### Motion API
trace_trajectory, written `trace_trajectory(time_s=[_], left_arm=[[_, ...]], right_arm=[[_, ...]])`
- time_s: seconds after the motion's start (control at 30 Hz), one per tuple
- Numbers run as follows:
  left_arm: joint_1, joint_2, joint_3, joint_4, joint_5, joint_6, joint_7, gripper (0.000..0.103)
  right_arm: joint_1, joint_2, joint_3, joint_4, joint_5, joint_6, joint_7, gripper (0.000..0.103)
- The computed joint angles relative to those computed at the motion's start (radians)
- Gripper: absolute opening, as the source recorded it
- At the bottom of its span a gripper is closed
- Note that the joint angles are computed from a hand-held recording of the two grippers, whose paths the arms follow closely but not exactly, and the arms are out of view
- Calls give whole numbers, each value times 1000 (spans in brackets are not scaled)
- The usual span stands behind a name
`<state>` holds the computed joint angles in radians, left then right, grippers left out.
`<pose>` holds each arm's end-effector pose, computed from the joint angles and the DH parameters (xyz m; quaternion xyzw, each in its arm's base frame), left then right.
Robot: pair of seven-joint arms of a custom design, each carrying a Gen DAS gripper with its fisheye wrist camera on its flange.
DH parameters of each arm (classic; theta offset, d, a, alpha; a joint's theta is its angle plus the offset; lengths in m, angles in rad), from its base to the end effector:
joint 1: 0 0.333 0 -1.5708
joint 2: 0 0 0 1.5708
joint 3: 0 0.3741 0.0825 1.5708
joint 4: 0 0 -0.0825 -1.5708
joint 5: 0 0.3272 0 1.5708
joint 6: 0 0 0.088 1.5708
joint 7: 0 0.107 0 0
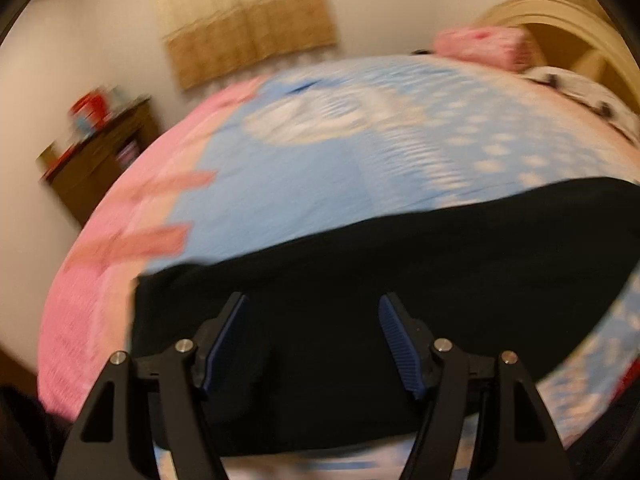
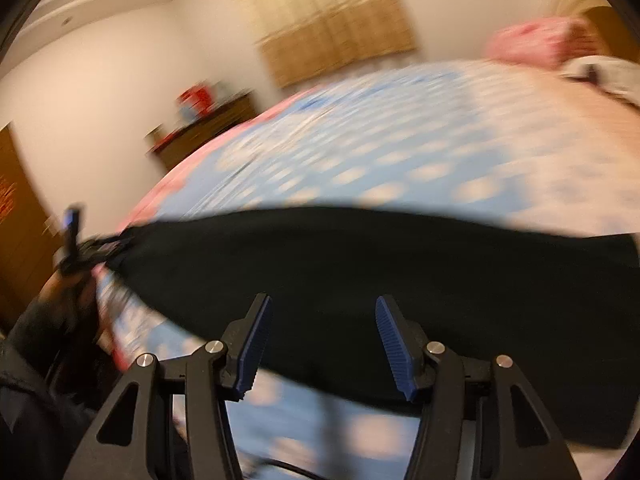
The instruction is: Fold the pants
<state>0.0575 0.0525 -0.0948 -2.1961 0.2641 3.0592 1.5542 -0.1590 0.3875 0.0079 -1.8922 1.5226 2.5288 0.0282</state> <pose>0.5439 -0.0398 0.5495 -0.5552 0.7315 -0.2431 0.3123 0.6162 -0.1050 0.4082 -0.6689 0.5732 -0.1177 0.4585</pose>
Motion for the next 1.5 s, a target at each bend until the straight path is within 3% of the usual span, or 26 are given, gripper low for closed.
trace_trajectory(time_s=[0.13, 0.23, 0.4, 0.5, 0.57, 0.63, 0.7, 0.8, 0.87, 1.0, 1.17, 1.2, 1.23, 1.3, 1.4, 1.5], left_arm=[[-13, 5, -178, 5, -471, -23, 452, 70], [-53, 44, -246, 53, -663, -86, 636, 70], [-112, 92, -272, 107, -710, -146, 718, 70], [-142, 81, -260, 83, -705, -148, 722, 70], [-129, 77, -275, 75, -768, -141, 784, 71], [-134, 76, -272, 76, -798, -145, 809, 72], [-142, 73, -267, 70, -819, -140, 830, 72], [-146, 67, -262, 58, -849, -129, 868, 72], [-148, 67, -260, 60, -875, -132, 892, 73], [-160, 68, -246, 64, -874, -140, 897, 73], [-166, 67, -240, 61, -882, -136, 909, 74], [-168, 67, -239, 61, -879, -134, 908, 74], [-170, 67, -237, 61, -875, -135, 904, 74], [-169, 64, -235, 66, -877, -147, 896, 74], [-162, 60, -237, 88, -932, -182, 903, 74], [-175, 56, -243, 96, -991, -168, 954, 74]], right_arm=[[-37, 19, -54, 54, 41, 149, 89, 55], [-86, 67, -75, 112, -39, 188, 271, 55], [-185, 144, -49, 192, -186, 48, 486, 55], [-229, 162, -13, 213, -211, -26, 501, 35], [-222, 153, -3, 190, -212, 13, 482, 27], [-232, 150, 9, 188, -199, 13, 475, 2], [-249, 141, 22, 189, -149, 12, 440, 2], [-273, 82, 48, 161, 37, 14, 250, 2], [-253, 58, 35, 148, 123, 38, 160, 2], [-182, 134, -27, 210, -42, 114, 354, 2], [-196, 201, -6, 268, -181, 130, 480, 4], [-188, 211, -11, 278, -227, 143, 521, 13], [-192, 208, -8, 271, -240, 162, 533, 35], [-224, 193, 18, 244, -221, 174, 529, 49], [-263, 148, 39, 178, -160, 159, 497, 49], [-266, 92, 49, 103, -33, 151, 353, 49]])
